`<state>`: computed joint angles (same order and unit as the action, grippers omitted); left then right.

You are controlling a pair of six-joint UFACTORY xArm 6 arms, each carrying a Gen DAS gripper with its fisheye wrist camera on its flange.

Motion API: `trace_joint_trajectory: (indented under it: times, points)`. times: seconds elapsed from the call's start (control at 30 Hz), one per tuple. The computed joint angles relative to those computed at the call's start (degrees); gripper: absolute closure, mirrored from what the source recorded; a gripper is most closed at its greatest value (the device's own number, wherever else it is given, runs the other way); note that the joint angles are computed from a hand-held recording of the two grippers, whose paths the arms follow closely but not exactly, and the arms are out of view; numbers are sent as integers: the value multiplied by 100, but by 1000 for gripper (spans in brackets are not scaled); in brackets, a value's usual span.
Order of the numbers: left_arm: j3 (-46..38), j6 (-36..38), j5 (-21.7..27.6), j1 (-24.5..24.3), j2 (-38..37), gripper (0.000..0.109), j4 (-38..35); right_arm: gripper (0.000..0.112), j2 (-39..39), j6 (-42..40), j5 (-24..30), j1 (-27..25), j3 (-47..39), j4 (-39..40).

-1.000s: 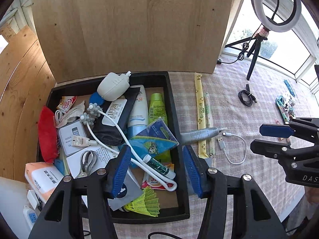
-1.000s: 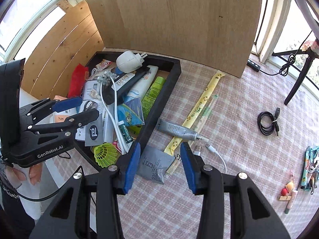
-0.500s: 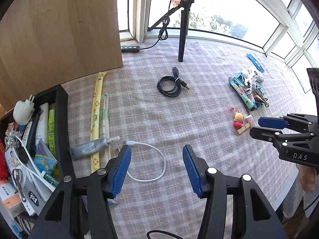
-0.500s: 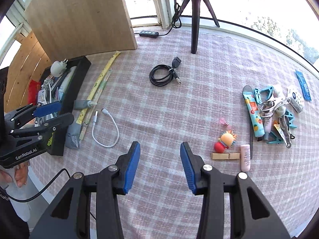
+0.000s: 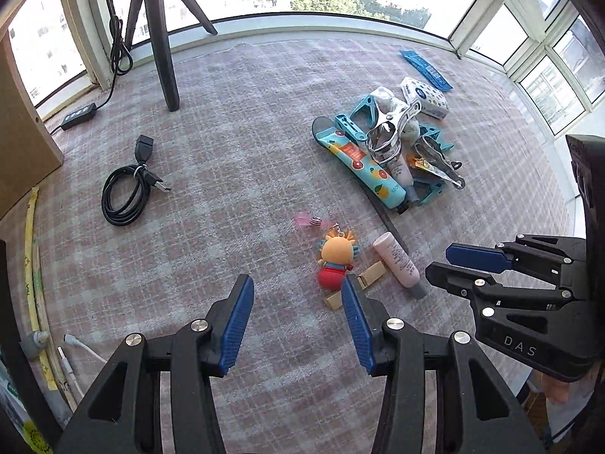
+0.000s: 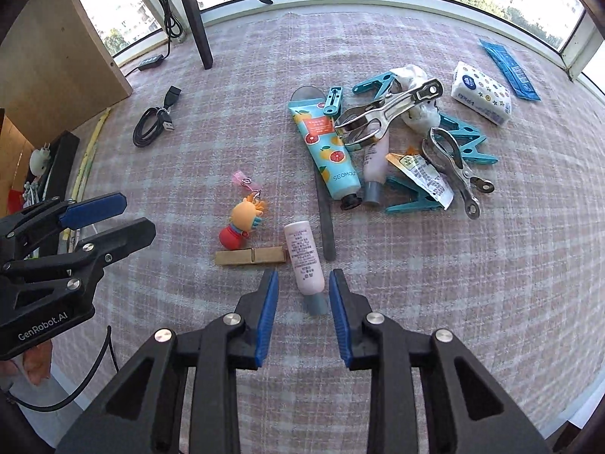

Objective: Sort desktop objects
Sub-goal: 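Move right tool to the pink bottle while left tool approaches the orange toy figure, then grasp the pink bottle with right tool while left tool grasps the orange toy figure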

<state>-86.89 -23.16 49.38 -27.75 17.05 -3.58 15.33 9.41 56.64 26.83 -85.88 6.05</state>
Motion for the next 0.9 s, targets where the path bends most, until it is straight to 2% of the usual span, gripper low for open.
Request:
trace_joint_trajectory:
  times: [0.33,0.8,0.9]
  points:
    - [-989,-111,410,-149,929,64,107,85,264,-645,-25,-136,-12,577]
    - [-1854,-222,880,-201,1565,68,340,86,785,-814,233,-102,-612,561]
    - [-1754,-94,769,-166,1542,75,26,92,820,-831,244,-93,-660,542]
